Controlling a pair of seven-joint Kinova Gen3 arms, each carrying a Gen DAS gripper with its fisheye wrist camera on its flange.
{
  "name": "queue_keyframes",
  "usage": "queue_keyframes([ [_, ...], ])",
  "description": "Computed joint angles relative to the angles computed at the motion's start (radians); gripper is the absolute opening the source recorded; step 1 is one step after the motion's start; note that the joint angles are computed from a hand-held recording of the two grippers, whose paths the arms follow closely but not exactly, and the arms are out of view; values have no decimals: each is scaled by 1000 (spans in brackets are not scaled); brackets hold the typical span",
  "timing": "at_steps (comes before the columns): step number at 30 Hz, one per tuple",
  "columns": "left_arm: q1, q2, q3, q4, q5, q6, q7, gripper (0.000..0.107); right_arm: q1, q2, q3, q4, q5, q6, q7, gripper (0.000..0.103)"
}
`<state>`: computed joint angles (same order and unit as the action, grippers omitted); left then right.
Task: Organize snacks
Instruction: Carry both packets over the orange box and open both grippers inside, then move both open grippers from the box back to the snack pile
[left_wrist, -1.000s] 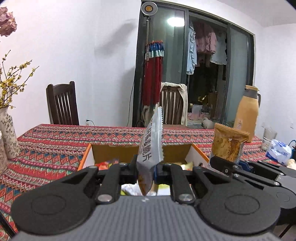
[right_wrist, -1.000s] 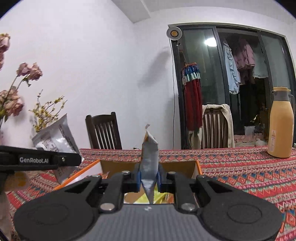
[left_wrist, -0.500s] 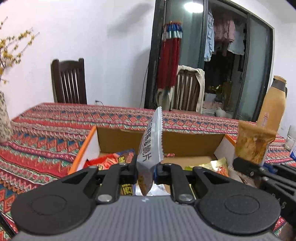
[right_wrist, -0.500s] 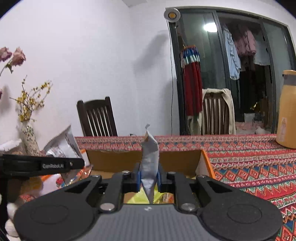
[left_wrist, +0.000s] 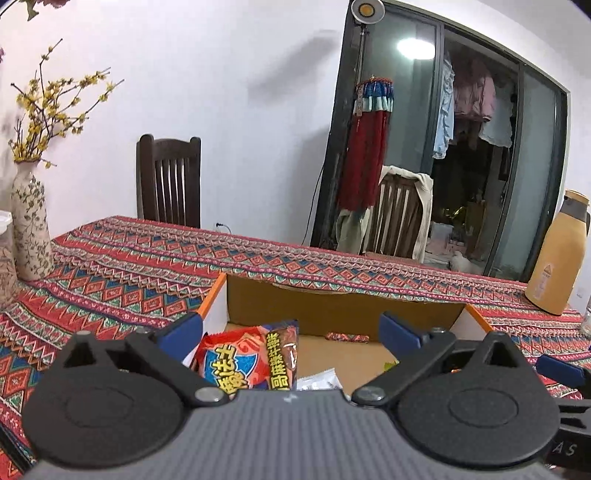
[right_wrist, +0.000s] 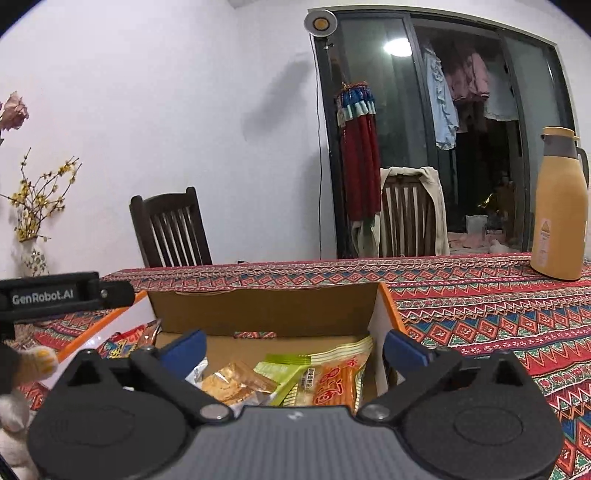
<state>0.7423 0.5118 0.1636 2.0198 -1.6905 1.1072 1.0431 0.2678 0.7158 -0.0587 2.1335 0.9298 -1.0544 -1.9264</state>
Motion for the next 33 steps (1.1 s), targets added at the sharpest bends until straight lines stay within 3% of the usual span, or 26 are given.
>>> queue_keyframes([
  [17, 29, -20, -1, -14, 46, 29, -38, 103, 10, -30, 2, 19, -8, -20, 0, 103],
  [33, 98, -98, 60, 100, 127, 74, 5, 103, 88, -75, 38, 144, 95, -91, 48, 103],
])
